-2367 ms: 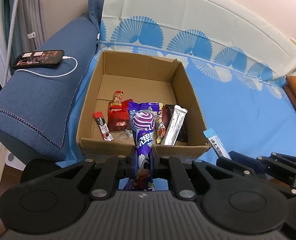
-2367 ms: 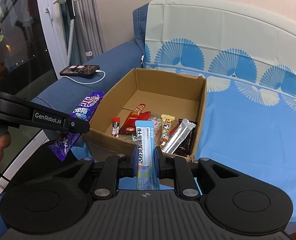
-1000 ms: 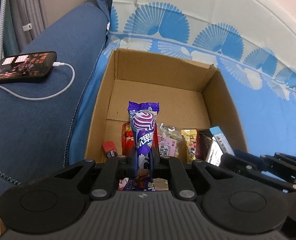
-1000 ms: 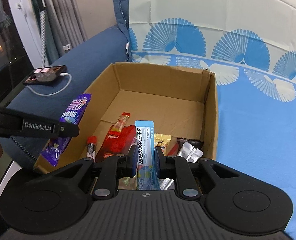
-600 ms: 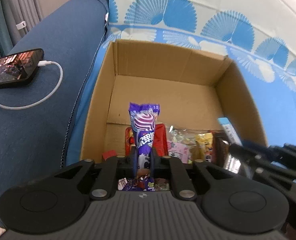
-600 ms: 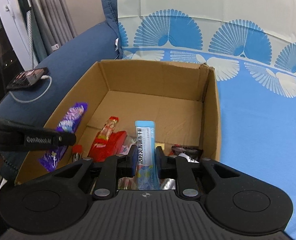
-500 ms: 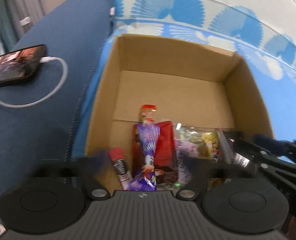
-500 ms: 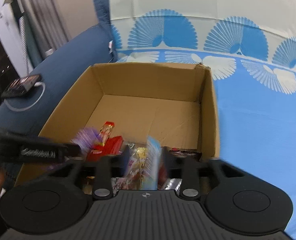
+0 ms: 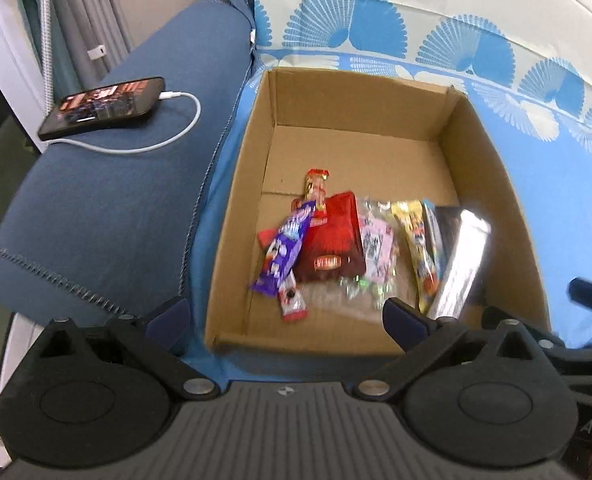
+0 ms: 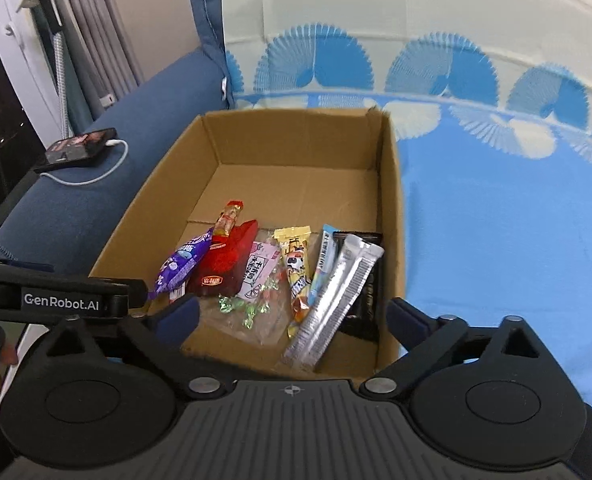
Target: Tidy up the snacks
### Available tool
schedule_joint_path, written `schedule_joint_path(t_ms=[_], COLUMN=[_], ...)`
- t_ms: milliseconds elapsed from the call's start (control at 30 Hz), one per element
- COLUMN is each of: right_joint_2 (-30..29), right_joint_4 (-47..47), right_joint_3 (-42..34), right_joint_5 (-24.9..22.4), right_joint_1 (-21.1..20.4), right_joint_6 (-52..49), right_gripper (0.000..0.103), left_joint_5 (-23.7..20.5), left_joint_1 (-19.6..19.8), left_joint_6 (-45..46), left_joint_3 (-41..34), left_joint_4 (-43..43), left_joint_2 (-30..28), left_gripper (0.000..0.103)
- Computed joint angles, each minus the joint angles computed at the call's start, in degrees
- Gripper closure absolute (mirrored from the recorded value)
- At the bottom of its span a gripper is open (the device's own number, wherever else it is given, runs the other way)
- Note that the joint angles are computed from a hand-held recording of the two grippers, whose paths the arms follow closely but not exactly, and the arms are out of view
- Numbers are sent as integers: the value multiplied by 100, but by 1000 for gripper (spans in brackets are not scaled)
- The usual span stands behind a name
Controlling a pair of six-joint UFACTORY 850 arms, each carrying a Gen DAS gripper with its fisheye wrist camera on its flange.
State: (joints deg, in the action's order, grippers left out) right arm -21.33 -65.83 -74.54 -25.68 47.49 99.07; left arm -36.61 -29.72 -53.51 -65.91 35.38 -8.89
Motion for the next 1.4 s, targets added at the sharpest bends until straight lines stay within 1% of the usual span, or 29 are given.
schedule_joint_path(t_ms=[67, 200, 333, 400, 500, 567, 633, 767, 933, 1100, 1167, 1267, 1400], right_joint_2=[149, 387, 548, 597, 676, 718, 753, 812, 864, 902, 906, 878, 866], right_joint_4=[-523, -1013, -1424, -1484, -1630, -1740, -1823, -1926, -1980, -2060, -2042, -2004, -1992], right_joint_3=[208, 501, 709, 758, 834, 875, 910, 962, 1006, 1059, 1062, 1030, 1009], right_joint_5=[-329, -734, -1100, -1233, -1367, -1477, -1588, -1867, -2033, -2165, -2195, -2228, -2249], right_joint_1=[189, 473, 715, 812, 941, 1029, 1105, 1235, 1328, 1396, 1404, 1430, 1445], right_joint_6=[532, 956, 1353, 1417, 1490, 1543, 1554, 1633, 1683, 1721, 1725, 1695, 1659], right_gripper=[0, 0, 0, 0, 0, 0, 0, 0, 0, 0, 0, 0, 0], left_joint_5=[-41, -43, -208, -321, -380, -425, -546, -847, -845, -702, -662, -707, -902], left_joint_1=[-41, -222, -419, -512, -567, -643, -750, -951, -1039, -1095, -1077, -1063, -1104], left_joint_6=[127, -427, -859, -1054, -1188, -1432, -1680, -1846, -1979, -2169, -2117, -1955, -2011], left_joint_3=[72, 449, 651, 742, 861, 968, 1048, 1126, 1216, 1346, 1332, 1289, 1272], left_joint_4=[-178, 65, 365, 526, 568, 742, 1021, 1473, 1619, 1852, 1789, 1637, 1745], left_joint_2=[117, 561, 849, 971, 1136, 1260, 1345, 1442, 1595, 1738, 1728, 1669, 1614], left_gripper=[0, 0, 0, 0, 0, 0, 0, 0, 0, 0, 0, 0, 0])
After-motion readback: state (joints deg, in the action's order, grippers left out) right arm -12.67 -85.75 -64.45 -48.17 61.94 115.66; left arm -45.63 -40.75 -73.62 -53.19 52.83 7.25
